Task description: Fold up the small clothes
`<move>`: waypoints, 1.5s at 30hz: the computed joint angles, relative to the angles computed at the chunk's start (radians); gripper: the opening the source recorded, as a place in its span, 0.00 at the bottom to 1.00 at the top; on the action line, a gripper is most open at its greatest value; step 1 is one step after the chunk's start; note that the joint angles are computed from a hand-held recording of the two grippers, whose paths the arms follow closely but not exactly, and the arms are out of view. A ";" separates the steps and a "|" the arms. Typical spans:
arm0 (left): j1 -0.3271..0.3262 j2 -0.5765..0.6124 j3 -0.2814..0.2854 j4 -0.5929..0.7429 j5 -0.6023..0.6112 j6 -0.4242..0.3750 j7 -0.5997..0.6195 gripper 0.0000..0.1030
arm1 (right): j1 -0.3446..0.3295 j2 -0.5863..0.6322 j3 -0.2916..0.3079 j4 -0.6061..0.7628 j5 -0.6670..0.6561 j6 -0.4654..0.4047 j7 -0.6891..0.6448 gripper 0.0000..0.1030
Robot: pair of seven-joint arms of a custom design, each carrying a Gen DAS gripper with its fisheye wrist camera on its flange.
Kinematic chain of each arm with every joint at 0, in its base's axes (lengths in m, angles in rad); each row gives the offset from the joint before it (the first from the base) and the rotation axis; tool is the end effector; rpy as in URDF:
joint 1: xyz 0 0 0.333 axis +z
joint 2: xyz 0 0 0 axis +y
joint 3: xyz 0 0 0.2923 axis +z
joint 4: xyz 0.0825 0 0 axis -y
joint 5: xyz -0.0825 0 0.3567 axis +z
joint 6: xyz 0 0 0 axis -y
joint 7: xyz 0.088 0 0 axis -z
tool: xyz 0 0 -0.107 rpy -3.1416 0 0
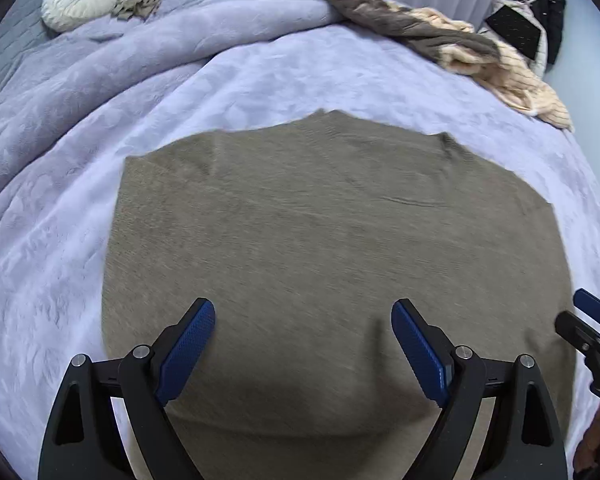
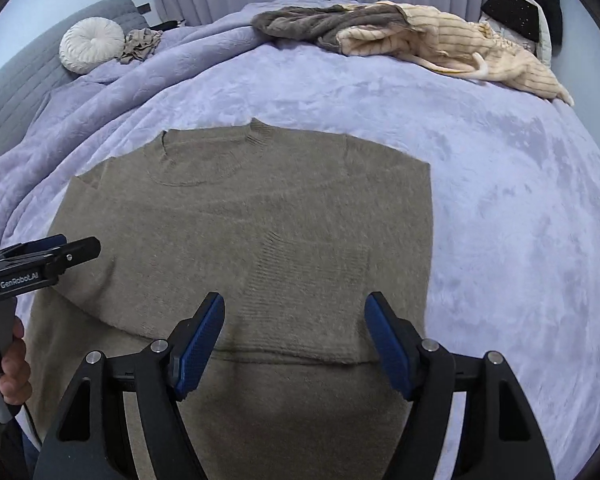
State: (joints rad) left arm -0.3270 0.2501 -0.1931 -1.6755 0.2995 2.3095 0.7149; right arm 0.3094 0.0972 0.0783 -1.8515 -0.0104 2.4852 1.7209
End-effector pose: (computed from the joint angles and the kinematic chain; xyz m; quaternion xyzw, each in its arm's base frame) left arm 0.5608 -0.3017 0.4862 -0.7530 0.6204 -0.1811 0.1233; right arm 0.5586 0.2264 0.5142 -0.7590 0.5946 -0.1314 0.2303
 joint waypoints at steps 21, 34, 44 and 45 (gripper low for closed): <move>-0.037 -0.006 -0.009 -0.018 0.044 -0.084 0.050 0.88 | 0.118 0.167 -0.011 0.199 -0.202 -0.201 0.208 0.78; -0.081 -0.105 -0.065 -0.154 0.047 -0.094 0.022 0.88 | 0.106 -0.021 0.034 -0.073 -0.194 -0.123 0.251 0.79; -0.095 -0.365 -0.135 -0.457 0.030 -0.025 -0.018 0.89 | 0.104 -0.351 0.066 -0.453 -0.151 -0.032 0.153 0.80; -0.099 -0.397 -0.144 -0.491 0.030 -0.021 -0.025 0.89 | 0.105 -0.396 0.067 -0.501 -0.137 -0.020 0.144 0.81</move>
